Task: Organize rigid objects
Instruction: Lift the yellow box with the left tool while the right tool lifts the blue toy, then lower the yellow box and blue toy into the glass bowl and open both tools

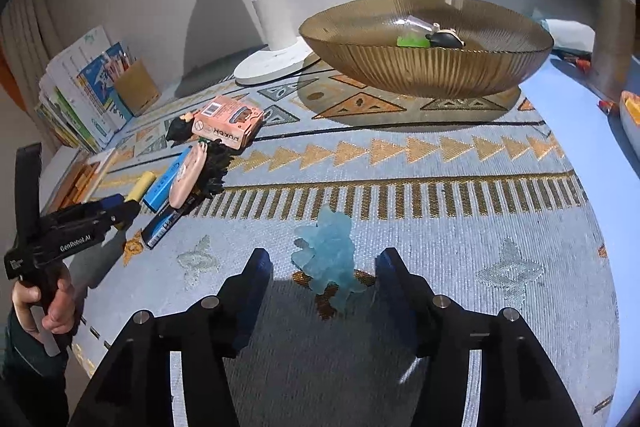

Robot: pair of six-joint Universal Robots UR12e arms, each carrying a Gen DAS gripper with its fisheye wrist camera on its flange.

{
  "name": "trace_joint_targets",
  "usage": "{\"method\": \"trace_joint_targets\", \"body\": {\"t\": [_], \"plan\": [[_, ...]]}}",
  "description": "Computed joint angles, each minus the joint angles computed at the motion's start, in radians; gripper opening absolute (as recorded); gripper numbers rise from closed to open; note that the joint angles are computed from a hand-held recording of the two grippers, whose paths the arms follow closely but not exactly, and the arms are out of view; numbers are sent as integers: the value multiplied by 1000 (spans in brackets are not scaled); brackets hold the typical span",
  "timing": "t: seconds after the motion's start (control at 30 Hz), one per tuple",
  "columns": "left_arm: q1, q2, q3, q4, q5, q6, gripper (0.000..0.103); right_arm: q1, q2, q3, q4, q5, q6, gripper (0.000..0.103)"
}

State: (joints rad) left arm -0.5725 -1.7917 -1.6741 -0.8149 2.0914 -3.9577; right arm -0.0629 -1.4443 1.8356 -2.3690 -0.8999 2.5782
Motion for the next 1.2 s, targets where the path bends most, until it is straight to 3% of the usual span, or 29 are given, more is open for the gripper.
{"method": "trace_joint_targets", "body": {"t": [0.13,0.23,0.3,0.43,0.53,0.63,0.73,0.83,0.87,0.9,1.03,1.1,1.2], "plan": [[-4,-2,3,-5,9,1,44,-6,1,-2,14,19,5,56],[-7,-8,8,2,8,13,37,-5,1,-3,14,17,3,56],[-17,-17,21,-23,42,14,21,-5,0,-2,14,19,4,56],[-36,-41,58,-89,107,31,21,-19,1,1,16,48,22,60],[-33,-39,53,-78,99,34,21,-29,-1,7,15,67,30,66],[-27,-31,40,-52,77,28,21,-16,-8,10,-3,23,29,70],[-29,-32,41,-52,79,27,21,40,-24,28,-94,-149,28,71],[-29,-31,39,-51,82,32,21,85,-26,56,-215,-287,32,58],[-30,-31,40,-50,84,32,21,88,-29,61,-225,-282,22,37],[-31,-33,41,-48,86,32,21,88,-33,63,-219,-264,4,28],[-26,-18,20,16,58,26,21,100,-57,99,-318,-297,-49,29],[-19,-3,4,95,19,23,20,80,-77,103,-340,-237,-45,29],[-29,-8,38,151,63,67,19,44,-93,84,-377,-155,6,29]]}}
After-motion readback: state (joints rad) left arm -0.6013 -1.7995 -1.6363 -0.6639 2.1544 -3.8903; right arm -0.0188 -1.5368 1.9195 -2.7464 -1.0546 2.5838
